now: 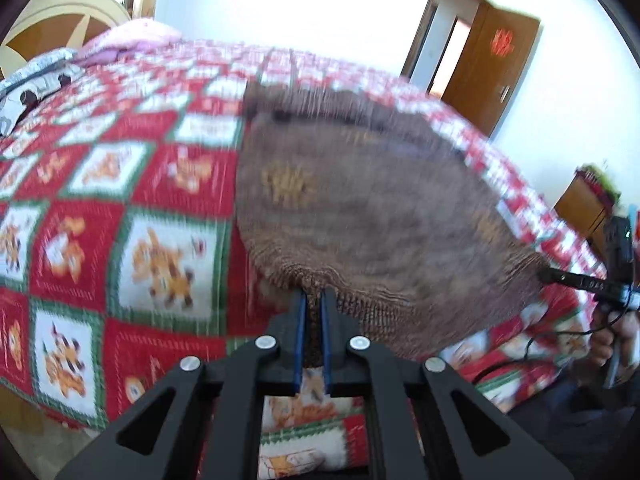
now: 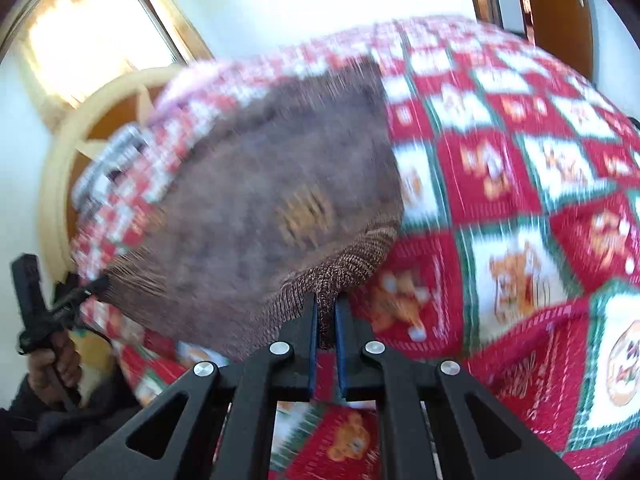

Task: Fold small clothes
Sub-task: 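Grasp the ribbed sweater hem with both tools, then lift the hem with both tools and fold it over toward the collar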

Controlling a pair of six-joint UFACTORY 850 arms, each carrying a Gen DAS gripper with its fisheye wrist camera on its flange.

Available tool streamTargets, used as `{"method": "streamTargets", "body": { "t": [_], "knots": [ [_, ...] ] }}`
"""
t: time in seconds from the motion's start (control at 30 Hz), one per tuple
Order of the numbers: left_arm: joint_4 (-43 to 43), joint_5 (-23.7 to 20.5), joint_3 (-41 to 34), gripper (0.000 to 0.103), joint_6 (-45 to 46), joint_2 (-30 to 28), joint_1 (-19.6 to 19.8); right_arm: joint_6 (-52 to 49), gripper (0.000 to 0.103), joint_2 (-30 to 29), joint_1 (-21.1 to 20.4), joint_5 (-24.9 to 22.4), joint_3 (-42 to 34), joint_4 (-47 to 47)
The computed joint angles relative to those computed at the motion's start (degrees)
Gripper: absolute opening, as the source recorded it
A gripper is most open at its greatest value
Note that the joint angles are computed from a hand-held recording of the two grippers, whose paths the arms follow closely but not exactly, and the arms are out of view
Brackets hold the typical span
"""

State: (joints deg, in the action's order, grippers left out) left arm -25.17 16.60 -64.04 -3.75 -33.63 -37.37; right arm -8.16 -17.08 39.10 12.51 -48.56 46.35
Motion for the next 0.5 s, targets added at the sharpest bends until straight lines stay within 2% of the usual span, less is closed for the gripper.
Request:
{"method": "streamTargets", "body": {
  "t": [0.1,0.27,0.4,0.5],
  "knots": [
    [3.89,2.17,1.20,0.007,-3.71,1.59,0.03,7.39,0.007,2.03,0.65,4.31,1.67,-7.78],
    [12.95,2.25,0.63,0.007,-13.60,1.43,0.88,16.06,0.007,3.49,0.55,8.58,3.49,-14.19],
    [20.56,2.75,0.26,0.007,-21.76,1.55,2.00,20.09,0.006,4.02,-0.31,9.22,3.01,-17.72],
    [20.97,3.20,-0.38,0.007,-21.67,1.65,2.36,18.05,0.006,4.13,-0.61,9.40,1.79,-16.32]
  ]
}}
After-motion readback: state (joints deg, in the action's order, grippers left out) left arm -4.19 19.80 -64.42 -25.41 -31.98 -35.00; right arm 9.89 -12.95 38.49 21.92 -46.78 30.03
